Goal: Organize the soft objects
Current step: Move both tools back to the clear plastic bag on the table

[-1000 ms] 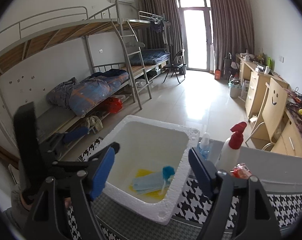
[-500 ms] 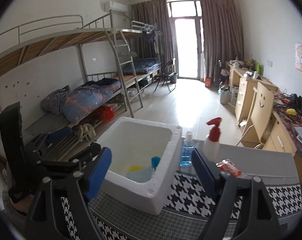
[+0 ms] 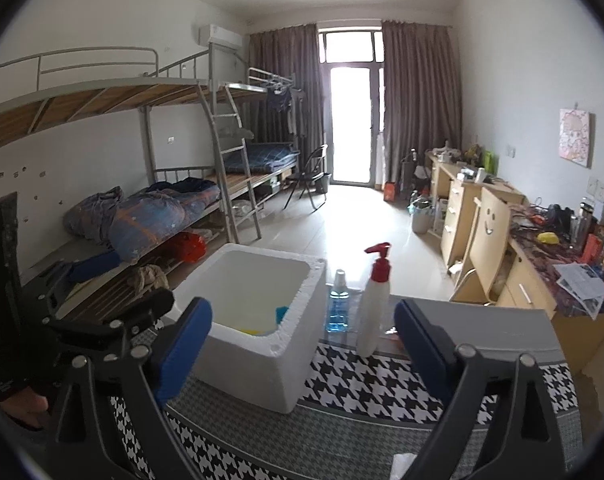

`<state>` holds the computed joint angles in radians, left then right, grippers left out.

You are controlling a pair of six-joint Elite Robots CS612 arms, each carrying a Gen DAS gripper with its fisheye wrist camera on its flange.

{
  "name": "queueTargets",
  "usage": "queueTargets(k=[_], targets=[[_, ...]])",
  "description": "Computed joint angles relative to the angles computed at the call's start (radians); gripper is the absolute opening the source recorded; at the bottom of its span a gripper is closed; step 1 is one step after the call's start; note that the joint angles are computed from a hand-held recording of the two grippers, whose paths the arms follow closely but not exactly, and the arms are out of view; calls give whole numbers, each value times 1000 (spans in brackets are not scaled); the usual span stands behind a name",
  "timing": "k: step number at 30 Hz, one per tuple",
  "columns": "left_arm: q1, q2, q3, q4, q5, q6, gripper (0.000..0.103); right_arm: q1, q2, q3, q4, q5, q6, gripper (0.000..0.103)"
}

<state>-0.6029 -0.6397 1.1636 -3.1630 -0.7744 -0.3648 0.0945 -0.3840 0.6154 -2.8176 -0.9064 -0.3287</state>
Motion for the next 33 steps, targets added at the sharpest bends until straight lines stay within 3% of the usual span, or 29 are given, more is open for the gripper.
queueTargets(k=[20,33], targets=[[-42,14,16,-109,-90,66,102,-25,-74,203,-226,-138,36,95],[-60,38,0,-146,-144,107,102,-50,-89,281,-321,-174,104,95]])
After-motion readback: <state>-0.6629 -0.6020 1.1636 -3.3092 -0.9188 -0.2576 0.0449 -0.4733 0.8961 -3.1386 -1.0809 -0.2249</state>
